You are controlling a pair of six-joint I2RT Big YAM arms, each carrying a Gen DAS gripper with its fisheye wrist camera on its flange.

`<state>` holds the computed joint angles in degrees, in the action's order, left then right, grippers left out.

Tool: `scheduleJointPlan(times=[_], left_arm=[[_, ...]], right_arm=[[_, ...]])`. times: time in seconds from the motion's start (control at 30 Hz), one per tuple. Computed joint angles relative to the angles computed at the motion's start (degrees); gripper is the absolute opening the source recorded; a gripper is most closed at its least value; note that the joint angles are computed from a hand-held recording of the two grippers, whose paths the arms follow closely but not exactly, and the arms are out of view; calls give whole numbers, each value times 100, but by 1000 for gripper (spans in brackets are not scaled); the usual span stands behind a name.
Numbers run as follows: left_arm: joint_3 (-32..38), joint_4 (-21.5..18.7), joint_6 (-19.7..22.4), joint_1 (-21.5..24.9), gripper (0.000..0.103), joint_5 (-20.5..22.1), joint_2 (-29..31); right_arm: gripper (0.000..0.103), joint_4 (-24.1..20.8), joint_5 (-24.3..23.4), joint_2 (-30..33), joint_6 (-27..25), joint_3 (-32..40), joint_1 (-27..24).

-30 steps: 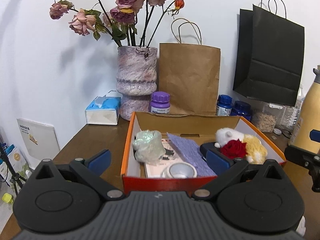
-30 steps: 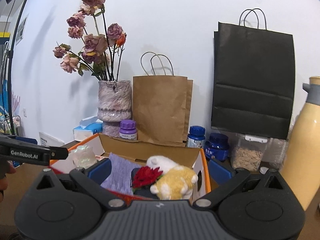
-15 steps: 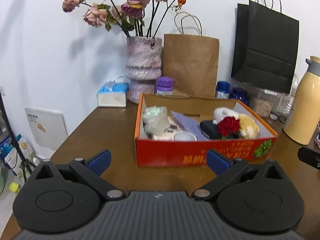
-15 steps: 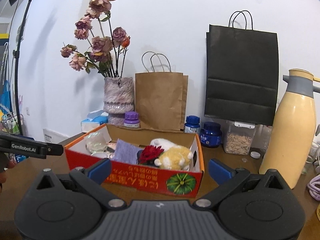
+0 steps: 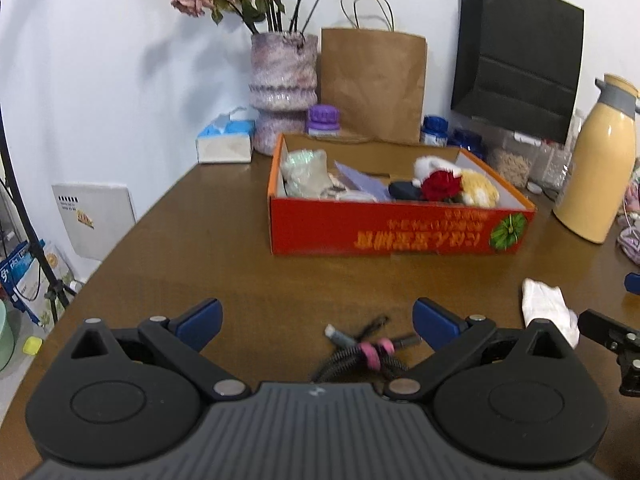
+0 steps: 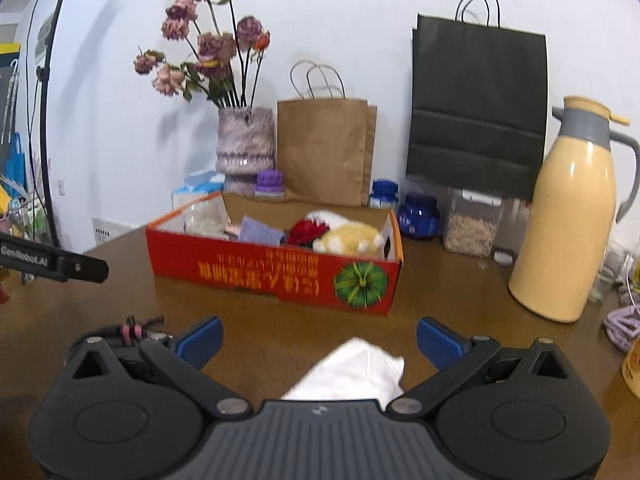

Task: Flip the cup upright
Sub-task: 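Grasp the braided black cable with the left tool while the right tool grasps the white tissue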

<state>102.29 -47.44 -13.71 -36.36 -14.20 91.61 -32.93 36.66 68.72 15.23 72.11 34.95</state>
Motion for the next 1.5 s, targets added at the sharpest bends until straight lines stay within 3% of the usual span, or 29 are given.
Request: scheduleJointPlan(times=[0.57, 0.7, 0.93, 1.03, 1.37, 1.47, 1.5], left_arm=[[237, -787, -212, -148, 103, 364, 313], [497, -1132, -298, -168, 103, 343, 525], [662, -1295, -272, -286, 103, 214, 744], [572, -1150, -180, -348, 103, -19, 755], [174, -618, -171, -379, 103, -123, 583], [57, -401, -180, -401, 88, -216, 518], [76, -396, -201, -385, 88, -134, 519]], right_arm=[[103, -193, -94, -86, 590, -447, -72], [103, -188, -108, -74, 599, -473, -60], [103, -214, -61, -73, 690, -481, -64], [103, -216, -78, -84, 727, -490, -84], [103, -251, -84, -82, 821, -483, -114], [103, -277, -80, -84, 874, -481, -131], [103, -289, -73, -82, 898, -478, -136]])
